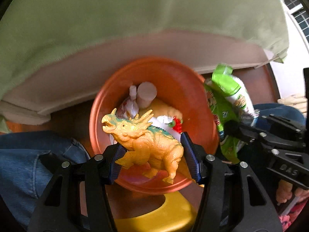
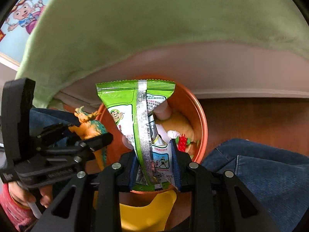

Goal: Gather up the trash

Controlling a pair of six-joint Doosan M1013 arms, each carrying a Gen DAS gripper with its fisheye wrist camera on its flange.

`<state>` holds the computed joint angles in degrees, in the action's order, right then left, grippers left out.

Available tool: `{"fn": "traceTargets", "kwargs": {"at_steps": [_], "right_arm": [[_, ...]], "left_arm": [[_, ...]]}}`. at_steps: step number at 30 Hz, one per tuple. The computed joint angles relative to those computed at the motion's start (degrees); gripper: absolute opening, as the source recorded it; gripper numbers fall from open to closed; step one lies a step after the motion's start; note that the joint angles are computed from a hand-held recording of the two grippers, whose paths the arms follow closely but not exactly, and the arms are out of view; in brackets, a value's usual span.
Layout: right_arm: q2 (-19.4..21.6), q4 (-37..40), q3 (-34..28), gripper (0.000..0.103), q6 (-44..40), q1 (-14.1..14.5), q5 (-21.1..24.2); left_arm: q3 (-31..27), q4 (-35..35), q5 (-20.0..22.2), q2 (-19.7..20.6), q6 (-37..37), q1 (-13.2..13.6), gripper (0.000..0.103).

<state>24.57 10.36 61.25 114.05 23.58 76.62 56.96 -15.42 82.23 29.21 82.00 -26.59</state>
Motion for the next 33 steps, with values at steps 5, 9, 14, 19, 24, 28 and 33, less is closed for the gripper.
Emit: {"fn": "traceTargets", "kwargs": {"at_steps": [5,9,14,19,24,28,33], "right_arm": [[1.89,0.21,-1.46,0.039,0.23,0.14,1.87],[2.06,-1.87,-1.3,0.056,1.35,0.62,2.69],[1.65,-5.78,-1.73,0.067,4.7,1.18,2.77],[0.16,-9.65,-1.55,0.069,7.21,1.61,1.46],[-2.07,-14.86,-2.2,0.072,7.71,2.39,-2.56],[-3.14,-21.05,-4.77,0.074,8.66,3.71,-6.93],[-3.54,-25.07,-8.95,0.079,9.69,3.81,-12.29]], "left_arm": [[-0.45,1.24,2.09,1.26,-2.3,-0.69,0.055],[-1.04,3.38,2.73,1.4,-2.95,-1.41,0.077],[-1.31,7.26,1.53,0.68,-2.29,-1.98,0.082],[-0.96,9.85,-0.73,-0.93,-3.15,-2.26,0.082],[-2.13,14.29,-6.23,-3.21,-5.73,-3.05,0.082],[-4.32,18.63,-11.65,-4.89,-6.98,-3.09,0.083],[-8.47,24.05,-16.39,-5.96,-8.15,-3.34,0.089]]}}
